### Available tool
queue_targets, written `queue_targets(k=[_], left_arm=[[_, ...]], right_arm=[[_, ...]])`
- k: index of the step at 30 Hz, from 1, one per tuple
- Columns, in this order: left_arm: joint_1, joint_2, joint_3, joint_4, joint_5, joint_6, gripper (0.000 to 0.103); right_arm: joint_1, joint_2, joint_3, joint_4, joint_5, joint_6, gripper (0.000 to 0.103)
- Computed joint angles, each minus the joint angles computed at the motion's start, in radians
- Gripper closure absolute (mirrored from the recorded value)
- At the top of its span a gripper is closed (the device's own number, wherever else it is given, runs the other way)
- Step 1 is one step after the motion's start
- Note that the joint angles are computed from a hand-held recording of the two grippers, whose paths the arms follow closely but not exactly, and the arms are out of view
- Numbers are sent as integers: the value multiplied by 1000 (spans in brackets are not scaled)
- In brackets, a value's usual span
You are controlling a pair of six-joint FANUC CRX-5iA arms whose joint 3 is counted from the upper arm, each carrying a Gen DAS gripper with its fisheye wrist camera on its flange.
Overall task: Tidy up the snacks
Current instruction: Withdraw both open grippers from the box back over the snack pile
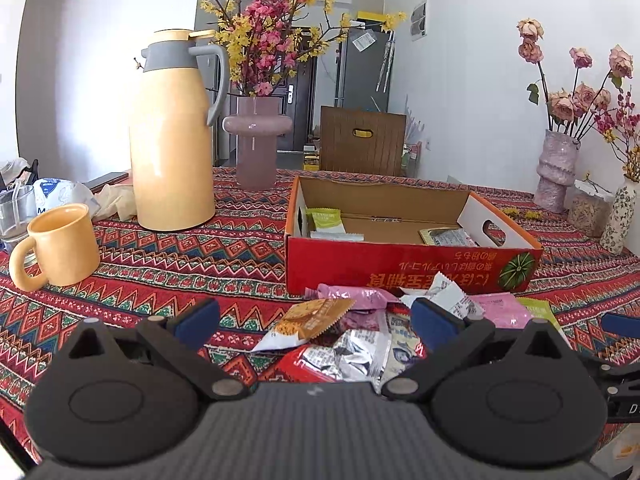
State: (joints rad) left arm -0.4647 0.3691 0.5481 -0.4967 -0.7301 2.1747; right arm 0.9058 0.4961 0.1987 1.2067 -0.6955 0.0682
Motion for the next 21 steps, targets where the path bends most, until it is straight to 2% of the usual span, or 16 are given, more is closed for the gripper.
queue_targets(k=[5, 13, 17, 20, 21], left_arm=[[0, -16, -31, 11, 2, -5, 0], [-2, -15, -43, 10, -13, -9, 0], [3, -22, -55, 17, -7, -12, 0], [5, -34, -71, 20, 9, -14, 0], [5, -36, -75, 20, 14, -14, 0]], right_arm=[[22, 6, -8, -3, -24, 41, 0], [50, 64, 54, -39, -85, 170, 8], [59, 98, 95, -57, -127, 227, 15], [62, 114, 108, -55, -142, 242, 27], [63, 116, 108, -51, -143, 244, 26]])
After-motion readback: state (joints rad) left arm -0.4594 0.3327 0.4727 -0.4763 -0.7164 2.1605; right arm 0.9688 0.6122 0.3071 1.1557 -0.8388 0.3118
